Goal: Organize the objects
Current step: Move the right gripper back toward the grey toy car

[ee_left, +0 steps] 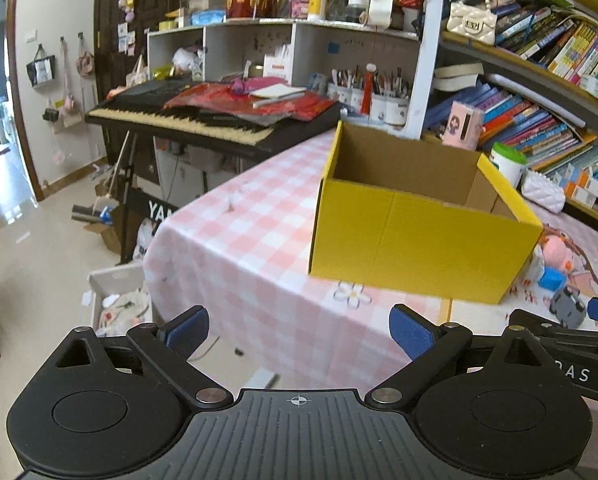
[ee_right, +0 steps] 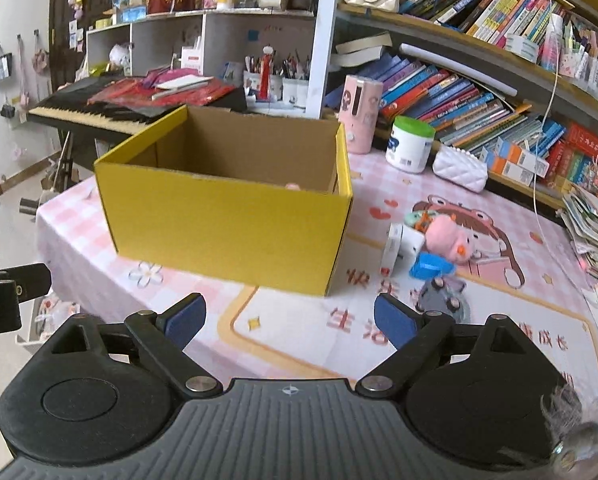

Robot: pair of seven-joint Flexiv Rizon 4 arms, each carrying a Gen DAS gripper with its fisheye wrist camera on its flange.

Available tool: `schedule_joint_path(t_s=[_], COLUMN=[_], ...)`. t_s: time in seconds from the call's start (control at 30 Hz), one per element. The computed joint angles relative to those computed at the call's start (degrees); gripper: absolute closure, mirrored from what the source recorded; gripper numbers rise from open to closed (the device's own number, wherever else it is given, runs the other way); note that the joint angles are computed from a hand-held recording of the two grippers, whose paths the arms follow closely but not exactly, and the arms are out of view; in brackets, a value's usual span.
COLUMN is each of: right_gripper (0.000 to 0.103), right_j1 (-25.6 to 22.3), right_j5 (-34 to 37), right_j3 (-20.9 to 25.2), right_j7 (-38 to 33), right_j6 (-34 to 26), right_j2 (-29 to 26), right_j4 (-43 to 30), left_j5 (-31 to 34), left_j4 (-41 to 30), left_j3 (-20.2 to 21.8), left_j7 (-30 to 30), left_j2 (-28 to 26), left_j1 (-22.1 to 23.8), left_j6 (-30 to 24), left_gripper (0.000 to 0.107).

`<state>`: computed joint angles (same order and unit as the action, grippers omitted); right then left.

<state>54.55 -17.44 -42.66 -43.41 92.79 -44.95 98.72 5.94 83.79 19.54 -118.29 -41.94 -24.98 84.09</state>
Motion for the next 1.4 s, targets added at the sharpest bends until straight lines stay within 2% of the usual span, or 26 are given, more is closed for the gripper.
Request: schedule_joint_path(t_s=[0.2, 0.43, 0.6, 0.73, 1.13, 1.27, 1.4], right_gripper=[0.007, 0.0, 0.0, 0.0, 0.0, 0.0, 0.0], right_j1=[3.0, 6.0, 7.2, 9.5, 15.8, 17.2, 17.0], right_j5=[0.3, -0.1, -1.1, -1.4, 1.6, 2.5, 3.0], right_j3=[-1.7, -3.7, -4.3, -7.1, -14.8, -17.1, -17.5], right_j7=[0.3, 1.9, 4.3, 6.7, 11.0, 12.4, 12.4], right_j6=[-0.7, -2.3, -4.0, -3.7, -6.3, -7.0, -7.6], right_j2=[1.2, 2.5, 3.9, 4.3, 4.9, 4.7, 5.0], right_j4=[3.4, 7.0, 9.3, 12.2, 18.6, 20.1, 20.7], left_j5=[0.0, -0.9, -0.6, -0.8, -4.5, -5.9, -7.3], left_j4=[3.4, 5.5, 6.4, 6.8, 4.4, 3.0, 1.3], left_j3=[-2.7, -4.8, -5.4, -7.0, -14.9, -16.7, -17.1], left_j7=[2.5, 5.4, 6.5, 8.2, 18.7, 22.3, 24.3], left_j2=[1.8, 3.1, 3.7, 3.9, 2.0, 1.0, -0.2], left_j1=[1.4, 2.1, 1.9, 2.4, 5.0, 5.2, 4.6], left_j6=[0.9, -0.7, -1.0, -0.5, -1.0, -1.0, -1.9], left_gripper=[0.008, 0.008, 0.008, 0.008, 0.007, 0.007, 0.007])
